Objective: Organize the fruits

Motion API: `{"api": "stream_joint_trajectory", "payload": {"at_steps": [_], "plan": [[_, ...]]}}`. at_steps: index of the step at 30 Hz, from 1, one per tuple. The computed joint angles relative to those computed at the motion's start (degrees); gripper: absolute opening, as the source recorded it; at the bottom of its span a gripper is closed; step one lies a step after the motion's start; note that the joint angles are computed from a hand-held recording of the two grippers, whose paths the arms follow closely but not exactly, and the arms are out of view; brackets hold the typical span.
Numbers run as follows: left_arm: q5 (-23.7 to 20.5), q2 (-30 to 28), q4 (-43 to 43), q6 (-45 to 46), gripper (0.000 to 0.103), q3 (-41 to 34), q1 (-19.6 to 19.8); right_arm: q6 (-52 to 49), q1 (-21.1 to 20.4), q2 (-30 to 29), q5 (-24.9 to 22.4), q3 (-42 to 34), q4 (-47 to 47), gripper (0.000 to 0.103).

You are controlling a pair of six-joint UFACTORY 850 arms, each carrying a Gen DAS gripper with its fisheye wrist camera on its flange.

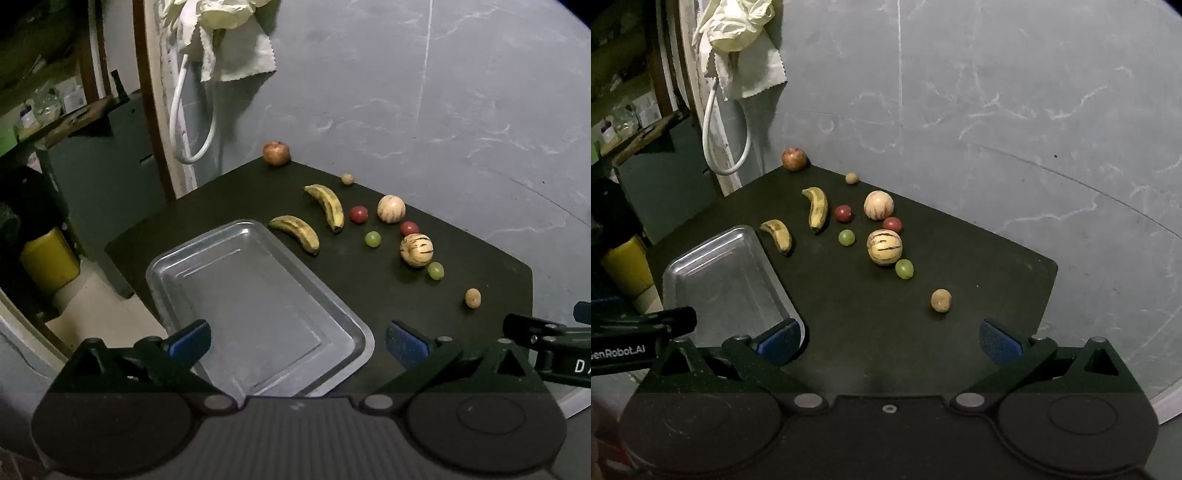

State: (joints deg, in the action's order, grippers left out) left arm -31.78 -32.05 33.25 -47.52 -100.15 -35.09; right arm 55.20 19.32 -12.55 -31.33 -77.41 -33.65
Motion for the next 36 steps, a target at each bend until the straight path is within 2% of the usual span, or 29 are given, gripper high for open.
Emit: {"api": "stream_joint_trajectory", "payload": {"at_steps": [7, 13, 16, 36], "plan": [[1.7, 1.5, 1.6, -0.9, 0.103, 3.0, 0.1, 0.5, -0.2, 0.6, 0.2, 0.7, -0.5, 0.103], [0.5, 0.3, -1.2, 0.2, 0.103, 0.9, 0.5, 0.9, 0.6, -0.4, -1.1, -1.3, -0.9, 0.103], [0.4, 0.2, -1.4, 0.2, 0.103, 0.8, 0.4, 1.5, 0.4, 0.3, -0.1, 0.1, -1.5, 0.103], [0.1, -0.9, -2.6, 0.8, 0.103, -0.2, 0.3, 0.4, 0.1, -0.1, -0.2, -0.3, -1.1, 0.103]]}}
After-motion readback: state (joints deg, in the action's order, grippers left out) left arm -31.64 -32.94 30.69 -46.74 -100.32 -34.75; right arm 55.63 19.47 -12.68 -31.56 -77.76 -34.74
